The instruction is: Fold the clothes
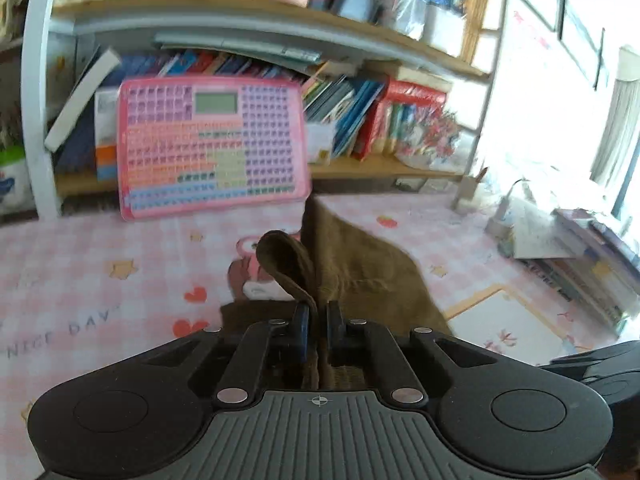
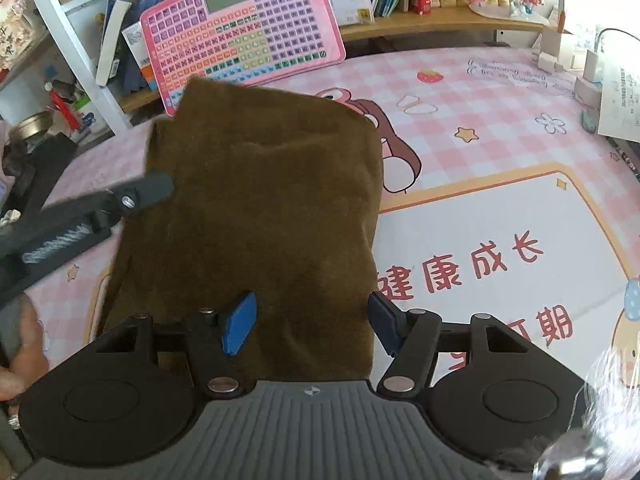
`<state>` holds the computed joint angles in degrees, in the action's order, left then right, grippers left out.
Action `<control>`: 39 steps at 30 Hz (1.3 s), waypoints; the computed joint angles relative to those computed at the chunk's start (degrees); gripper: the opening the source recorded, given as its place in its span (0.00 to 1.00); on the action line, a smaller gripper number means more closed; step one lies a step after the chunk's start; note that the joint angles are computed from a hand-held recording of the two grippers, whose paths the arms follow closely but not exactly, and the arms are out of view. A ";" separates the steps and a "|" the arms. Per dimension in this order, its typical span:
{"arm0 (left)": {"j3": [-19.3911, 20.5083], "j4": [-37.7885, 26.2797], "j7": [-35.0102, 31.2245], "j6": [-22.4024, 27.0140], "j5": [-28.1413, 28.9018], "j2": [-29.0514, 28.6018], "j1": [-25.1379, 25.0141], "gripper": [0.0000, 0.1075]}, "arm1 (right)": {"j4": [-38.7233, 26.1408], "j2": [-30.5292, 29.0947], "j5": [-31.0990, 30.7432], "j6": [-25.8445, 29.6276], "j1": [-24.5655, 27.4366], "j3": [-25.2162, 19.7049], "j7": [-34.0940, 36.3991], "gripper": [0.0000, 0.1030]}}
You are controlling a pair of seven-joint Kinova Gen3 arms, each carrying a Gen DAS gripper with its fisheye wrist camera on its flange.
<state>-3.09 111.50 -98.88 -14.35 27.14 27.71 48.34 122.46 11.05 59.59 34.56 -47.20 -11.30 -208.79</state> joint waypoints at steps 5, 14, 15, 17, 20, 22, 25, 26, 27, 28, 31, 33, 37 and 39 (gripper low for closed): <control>-0.76 -5.29 1.63 9.86 0.17 2.94 -2.51 0.12 | -1.39 2.03 1.54 1.21 10.82 -11.48 0.94 0.58; 13.16 3.08 14.92 2.18 -8.98 -2.51 -16.11 0.76 | 1.79 0.46 8.70 -0.74 14.76 -14.66 -8.93 0.59; 15.74 3.77 17.25 1.96 -11.05 -2.60 -18.76 0.76 | 2.66 -0.16 9.95 -2.04 13.68 -12.79 -11.09 0.59; 20.69 3.42 21.91 4.03 -14.53 -1.51 -24.07 0.76 | 3.98 -0.81 12.22 -5.58 12.05 -9.00 -15.05 0.59; 25.89 2.23 26.97 6.75 -17.09 0.89 -29.70 0.76 | 5.29 -1.39 13.81 -11.25 7.74 -1.11 -18.83 0.59; 25.20 2.09 29.25 5.93 -17.23 1.78 -28.96 0.75 | 5.77 -1.18 15.00 -14.27 6.03 2.39 -20.97 0.59; 24.16 -0.26 31.58 8.39 -18.52 3.30 -27.67 0.72 | 5.92 -0.74 15.41 -17.13 1.57 8.71 -21.90 0.59; 25.13 -0.65 32.00 8.53 -19.61 3.89 -28.27 0.71 | 6.00 -0.73 15.45 -18.05 -0.51 11.36 -21.90 0.58; 25.61 -0.98 32.48 8.54 -20.78 4.31 -28.34 0.66 | 6.07 -0.67 15.38 -18.86 -2.63 14.00 -21.74 0.56; 25.03 -1.24 32.45 8.79 -21.01 4.29 -27.53 0.63 | 6.04 -0.60 14.99 -19.29 -3.90 15.57 -21.23 0.55; 24.11 -1.00 33.03 8.87 -21.76 3.67 -26.27 0.44 | 5.61 -1.32 11.93 -16.46 -4.08 13.93 -16.98 0.37; 24.77 -0.24 33.52 8.89 -22.45 2.72 -26.55 0.36 | 4.77 -1.73 10.75 -11.84 -1.75 8.63 -12.32 0.27; 20.03 0.40 33.23 11.90 -22.74 -0.75 -20.74 0.31 | 3.99 -3.07 7.11 -6.80 4.50 -1.75 -3.00 0.25; 19.88 0.83 32.37 13.29 -22.37 -1.82 -20.03 0.32 | 4.89 -4.63 3.72 -9.20 9.81 -6.34 1.66 0.25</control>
